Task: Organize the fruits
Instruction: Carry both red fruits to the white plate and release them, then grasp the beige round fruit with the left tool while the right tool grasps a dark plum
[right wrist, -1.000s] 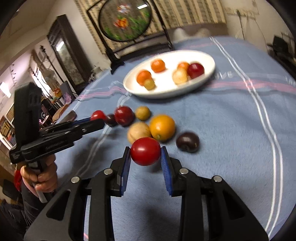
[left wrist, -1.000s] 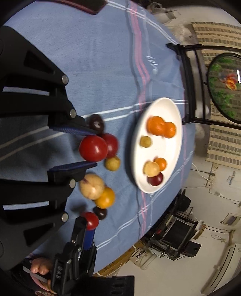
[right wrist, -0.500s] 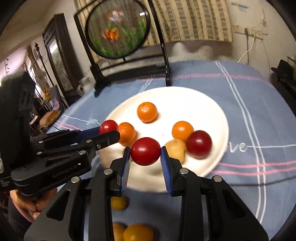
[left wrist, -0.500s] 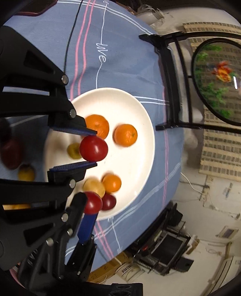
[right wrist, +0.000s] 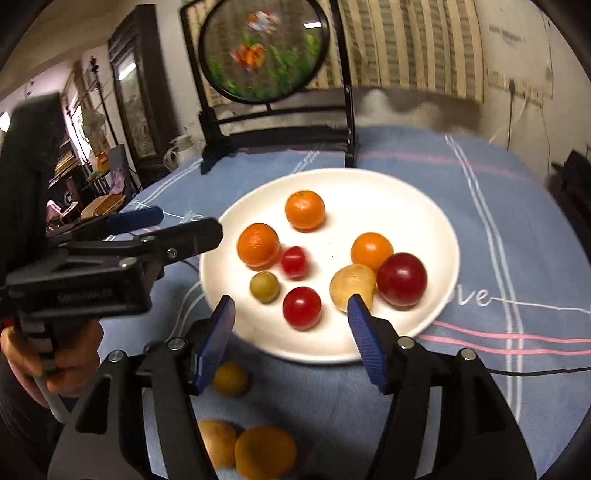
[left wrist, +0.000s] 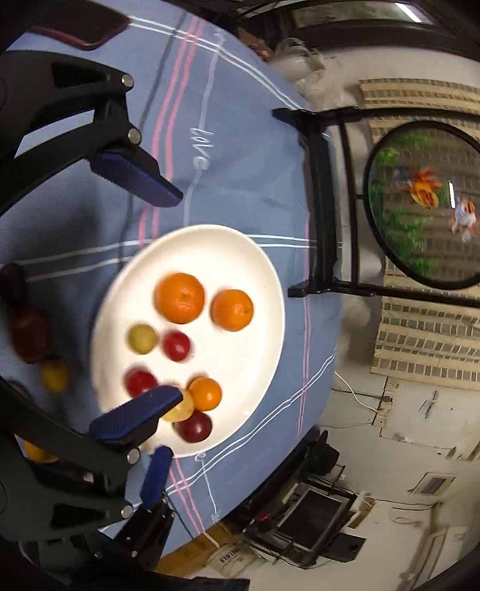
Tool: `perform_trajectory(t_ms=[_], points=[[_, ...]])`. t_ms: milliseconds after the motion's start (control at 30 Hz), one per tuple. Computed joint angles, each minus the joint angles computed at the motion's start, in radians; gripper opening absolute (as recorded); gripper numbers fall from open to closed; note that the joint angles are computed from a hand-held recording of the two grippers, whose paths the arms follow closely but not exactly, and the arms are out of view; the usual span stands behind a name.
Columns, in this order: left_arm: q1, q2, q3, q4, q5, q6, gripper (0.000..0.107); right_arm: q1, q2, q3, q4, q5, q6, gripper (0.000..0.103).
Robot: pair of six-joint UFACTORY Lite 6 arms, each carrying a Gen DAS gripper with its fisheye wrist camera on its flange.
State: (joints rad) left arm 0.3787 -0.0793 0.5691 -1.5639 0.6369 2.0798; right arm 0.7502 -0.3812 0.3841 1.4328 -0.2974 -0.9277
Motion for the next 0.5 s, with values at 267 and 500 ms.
perform_trajectory(t_ms=[267,500], points=[[0.248,-0.106,-0.12,0.156,0.13,0.032,0.1,0.203,-0.377,-0.244,0.409,-0.163,-0.308,0.065],[0.389,-0.19,-0.249,0.187,0.189,0.2,0.1,0.483,-0.435,-0.297,0.625,-0.388,-0.27,0.065]])
